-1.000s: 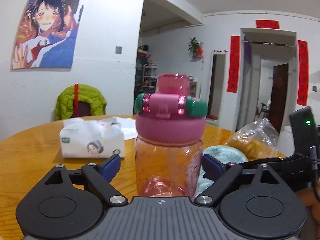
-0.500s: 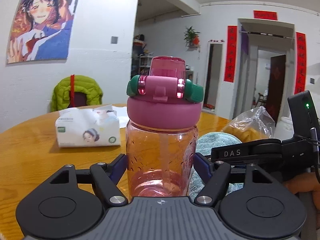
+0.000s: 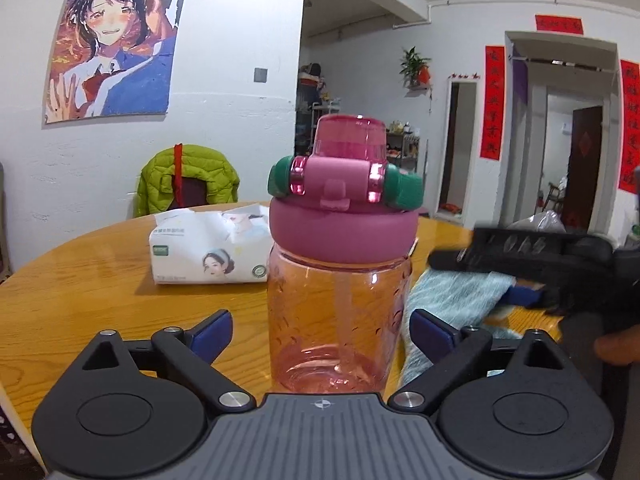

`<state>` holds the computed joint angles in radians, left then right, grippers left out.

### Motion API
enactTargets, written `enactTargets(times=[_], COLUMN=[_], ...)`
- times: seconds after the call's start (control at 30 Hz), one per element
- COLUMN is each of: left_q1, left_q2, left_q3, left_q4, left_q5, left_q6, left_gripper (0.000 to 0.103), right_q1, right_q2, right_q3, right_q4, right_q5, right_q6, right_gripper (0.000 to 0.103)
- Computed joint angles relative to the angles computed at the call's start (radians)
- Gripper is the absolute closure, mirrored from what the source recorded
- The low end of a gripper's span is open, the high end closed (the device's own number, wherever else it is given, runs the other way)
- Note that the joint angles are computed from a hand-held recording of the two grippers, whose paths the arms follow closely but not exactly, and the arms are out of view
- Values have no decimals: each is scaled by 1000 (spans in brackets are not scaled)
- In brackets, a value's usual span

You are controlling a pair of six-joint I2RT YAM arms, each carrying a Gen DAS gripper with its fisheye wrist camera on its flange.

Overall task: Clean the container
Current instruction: 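Open the right tool to drop the towel beside the bottle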

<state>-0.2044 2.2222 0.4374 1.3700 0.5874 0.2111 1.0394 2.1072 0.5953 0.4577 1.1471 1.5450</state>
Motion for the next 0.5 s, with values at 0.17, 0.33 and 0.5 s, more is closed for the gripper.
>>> enactTargets(times=[0.17,0.33,0.5], left_q1=[10,17,5], left_q2=[-34,-81,-98], left_q3=[-12,-33,-40], left_q4=[-46,-102,-136], left_q5=[6,7,-31], left_q6=[13,23,38], left_gripper=[2,1,1], right_q1=[52,74,88], right_q2=[-17,-53,-78], right_q3=[-14,3,32], right_q4=[25,-30,-107], right_q5=[112,125,125], right_q6=[24,18,8], right_gripper=[7,3,0])
